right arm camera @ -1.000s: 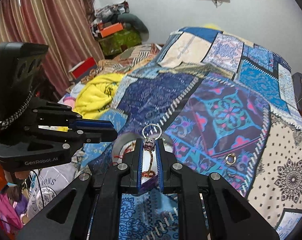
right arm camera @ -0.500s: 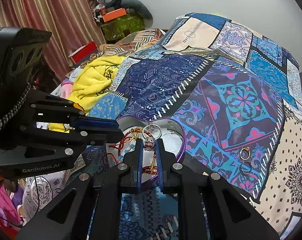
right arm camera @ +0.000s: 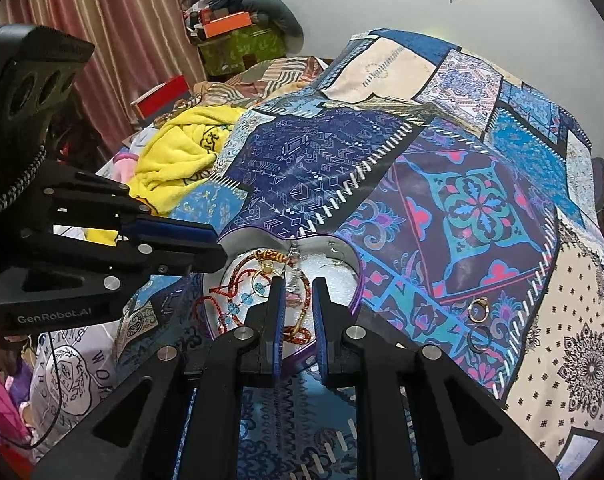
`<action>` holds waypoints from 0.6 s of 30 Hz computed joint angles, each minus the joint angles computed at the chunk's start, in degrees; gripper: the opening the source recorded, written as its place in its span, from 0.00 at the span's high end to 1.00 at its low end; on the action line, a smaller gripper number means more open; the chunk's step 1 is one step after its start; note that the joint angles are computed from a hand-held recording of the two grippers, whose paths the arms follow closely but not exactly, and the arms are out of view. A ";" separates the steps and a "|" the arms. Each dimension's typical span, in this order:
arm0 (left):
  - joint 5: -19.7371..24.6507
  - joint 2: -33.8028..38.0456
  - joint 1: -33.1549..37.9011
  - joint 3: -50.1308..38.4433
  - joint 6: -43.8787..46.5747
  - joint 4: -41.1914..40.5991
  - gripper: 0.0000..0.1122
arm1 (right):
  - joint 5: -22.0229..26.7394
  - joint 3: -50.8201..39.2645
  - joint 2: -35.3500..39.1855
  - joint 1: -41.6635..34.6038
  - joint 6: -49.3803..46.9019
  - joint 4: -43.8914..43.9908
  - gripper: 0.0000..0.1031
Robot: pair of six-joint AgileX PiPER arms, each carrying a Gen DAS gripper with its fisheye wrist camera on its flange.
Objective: Organize jewelry
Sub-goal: 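Carry both rings over the heart tin and open both tools to drop them, then grasp a gold ring with the left tool while the right tool grasps a silver ring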
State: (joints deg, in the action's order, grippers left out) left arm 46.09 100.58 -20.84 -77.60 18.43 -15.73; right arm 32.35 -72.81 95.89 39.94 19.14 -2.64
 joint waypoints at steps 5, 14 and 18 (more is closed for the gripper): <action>-0.35 -1.54 -0.42 0.02 -1.56 1.63 0.84 | -0.40 1.16 -2.04 0.01 3.34 -3.27 0.79; -1.69 -3.02 -3.15 -2.26 -5.41 5.53 0.72 | -1.56 4.24 -6.40 -1.85 8.02 -6.98 0.78; -2.31 -2.34 -5.08 -4.41 -7.08 7.39 0.67 | -2.23 6.69 -9.29 -4.07 10.46 -8.97 0.68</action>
